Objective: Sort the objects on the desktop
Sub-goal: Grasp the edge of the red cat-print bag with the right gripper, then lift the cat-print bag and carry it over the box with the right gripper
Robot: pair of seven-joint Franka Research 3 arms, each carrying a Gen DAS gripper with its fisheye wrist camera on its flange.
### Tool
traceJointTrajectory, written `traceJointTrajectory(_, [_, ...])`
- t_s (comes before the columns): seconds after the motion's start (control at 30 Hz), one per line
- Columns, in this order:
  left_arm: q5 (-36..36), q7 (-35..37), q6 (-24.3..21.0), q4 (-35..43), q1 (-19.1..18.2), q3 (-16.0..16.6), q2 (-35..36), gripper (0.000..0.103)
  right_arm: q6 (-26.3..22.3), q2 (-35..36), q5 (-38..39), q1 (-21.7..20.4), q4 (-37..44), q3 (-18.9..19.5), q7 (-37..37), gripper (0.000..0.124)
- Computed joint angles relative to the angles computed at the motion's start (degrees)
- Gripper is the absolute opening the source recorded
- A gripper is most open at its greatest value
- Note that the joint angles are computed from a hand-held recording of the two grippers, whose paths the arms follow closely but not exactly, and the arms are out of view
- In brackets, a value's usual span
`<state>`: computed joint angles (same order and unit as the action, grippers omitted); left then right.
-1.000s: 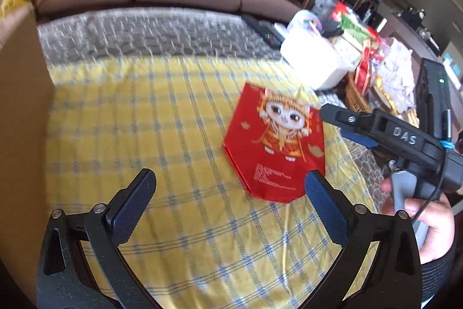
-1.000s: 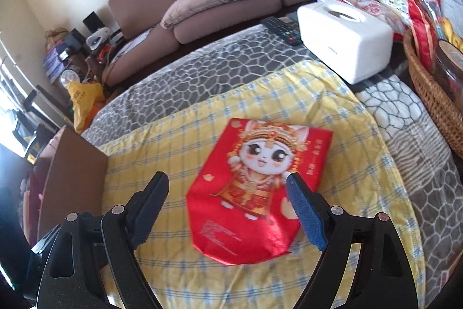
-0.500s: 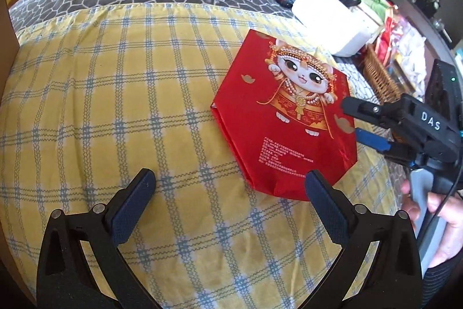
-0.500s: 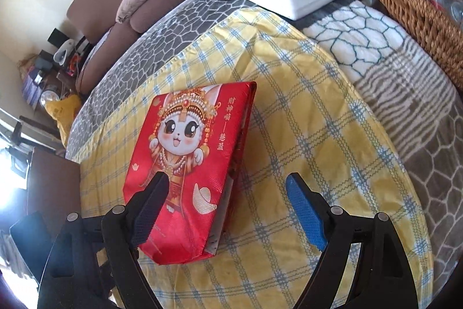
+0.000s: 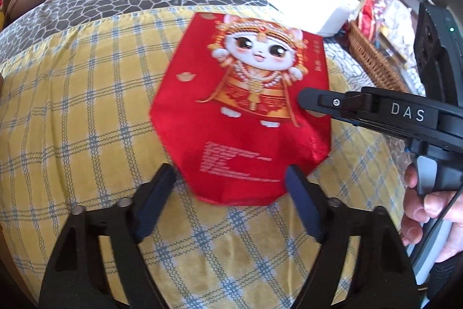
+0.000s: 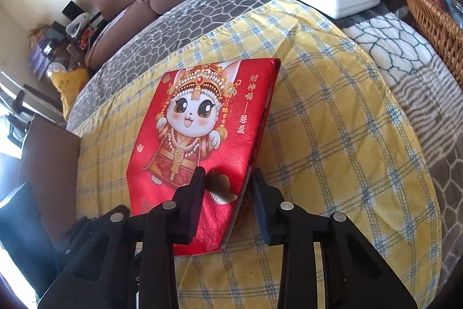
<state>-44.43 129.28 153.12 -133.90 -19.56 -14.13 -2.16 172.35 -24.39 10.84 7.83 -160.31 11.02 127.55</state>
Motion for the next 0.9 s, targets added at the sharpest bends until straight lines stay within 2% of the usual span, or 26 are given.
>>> traceJointTrajectory(0.07, [-0.7,0.3,-0.7,0.1,0.2,0.2,-0.2,0.071,-0.6,-0.5,-2.5,-2.7,0.7,3.0,1.4,0.025])
traceJointTrajectory(0.13, [-1.6,0.7,-1.5,0.3,0.5,0.6,-0.4,0.064,-1.2,-1.5,-5.4,-5.2,1.3,5.7,3.0,0.023])
traceJointTrajectory(0.37, [-8.8,6.5,0.3,-1.5,-0.3,2.4,-5.5,0.064,-0.3,-5.2,-11.4,-9.0,2.6,10.2,6.5,0.021])
traceJointTrajectory(0.57, [-14.5,11.0,1.2,-3.2,-2.0,5.5,-11.0,0.064,2.3,-7.1,-11.3,-8.5,3.2,10.1,6.7,0.021])
traceJointTrajectory(0.67, [-14.3,11.7,3.0,-4.0,-2.7,6.5,-13.0,0.064,2.9,-7.1,-10.7,-7.8,3.9,10.2,6.0,0.021])
traceJointTrajectory(0.9, [-14.9,13.6,3.2,-5.7,-3.9,10.1,-17.3,0.064,4.1,-5.3,-10.8,-7.4,6.6,11.8,4.6,0.021])
